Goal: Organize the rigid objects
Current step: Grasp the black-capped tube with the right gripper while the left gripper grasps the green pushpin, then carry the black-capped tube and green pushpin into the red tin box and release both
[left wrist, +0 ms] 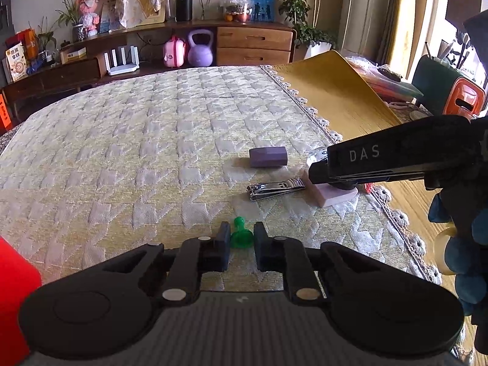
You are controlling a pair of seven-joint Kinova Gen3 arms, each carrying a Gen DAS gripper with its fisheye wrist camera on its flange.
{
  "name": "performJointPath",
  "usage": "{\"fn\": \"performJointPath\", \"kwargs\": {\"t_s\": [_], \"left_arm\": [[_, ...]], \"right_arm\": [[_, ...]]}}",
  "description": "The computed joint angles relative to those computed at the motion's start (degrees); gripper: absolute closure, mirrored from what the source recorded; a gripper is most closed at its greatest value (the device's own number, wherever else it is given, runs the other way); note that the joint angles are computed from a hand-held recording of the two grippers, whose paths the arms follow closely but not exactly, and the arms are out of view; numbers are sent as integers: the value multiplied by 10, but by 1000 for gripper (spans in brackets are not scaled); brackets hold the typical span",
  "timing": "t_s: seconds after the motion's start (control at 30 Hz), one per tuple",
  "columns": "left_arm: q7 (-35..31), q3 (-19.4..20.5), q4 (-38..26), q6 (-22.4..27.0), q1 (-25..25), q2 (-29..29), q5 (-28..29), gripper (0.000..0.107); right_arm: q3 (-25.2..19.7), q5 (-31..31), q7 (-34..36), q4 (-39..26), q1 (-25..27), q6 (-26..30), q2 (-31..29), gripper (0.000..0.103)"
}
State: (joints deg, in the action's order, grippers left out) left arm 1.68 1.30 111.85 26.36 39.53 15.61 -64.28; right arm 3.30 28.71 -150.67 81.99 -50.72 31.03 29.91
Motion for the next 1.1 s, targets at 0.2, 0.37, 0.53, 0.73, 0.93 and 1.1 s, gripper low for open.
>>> {"fn": "performJointPath", "kwargs": {"t_s": [0.2, 0.37, 0.53, 0.73, 0.93, 1.1], "left_arm": [[-16, 3, 16, -20, -15, -19, 21, 92], [-43, 15, 24, -16, -28, -40, 55, 92], [-83, 37, 35, -2, -44, -69, 99, 92], [-138, 71, 45, 24, -69, -110, 159, 92], [-149, 111, 65, 48, -98, -162, 180, 92], [-183, 143, 78, 70, -127, -206, 215, 92]], "right_arm": [[4, 11, -14, 18, -9, -10, -14, 65], [1, 24, -31, 44, -19, -21, -36, 65], [-9, 39, -51, 69, -34, -23, -63, 65], [-28, 68, -89, 91, -53, -12, -95, 65], [-58, 99, -123, 99, -66, 11, -119, 65], [-84, 122, -144, 94, -77, 28, -129, 65]]}}
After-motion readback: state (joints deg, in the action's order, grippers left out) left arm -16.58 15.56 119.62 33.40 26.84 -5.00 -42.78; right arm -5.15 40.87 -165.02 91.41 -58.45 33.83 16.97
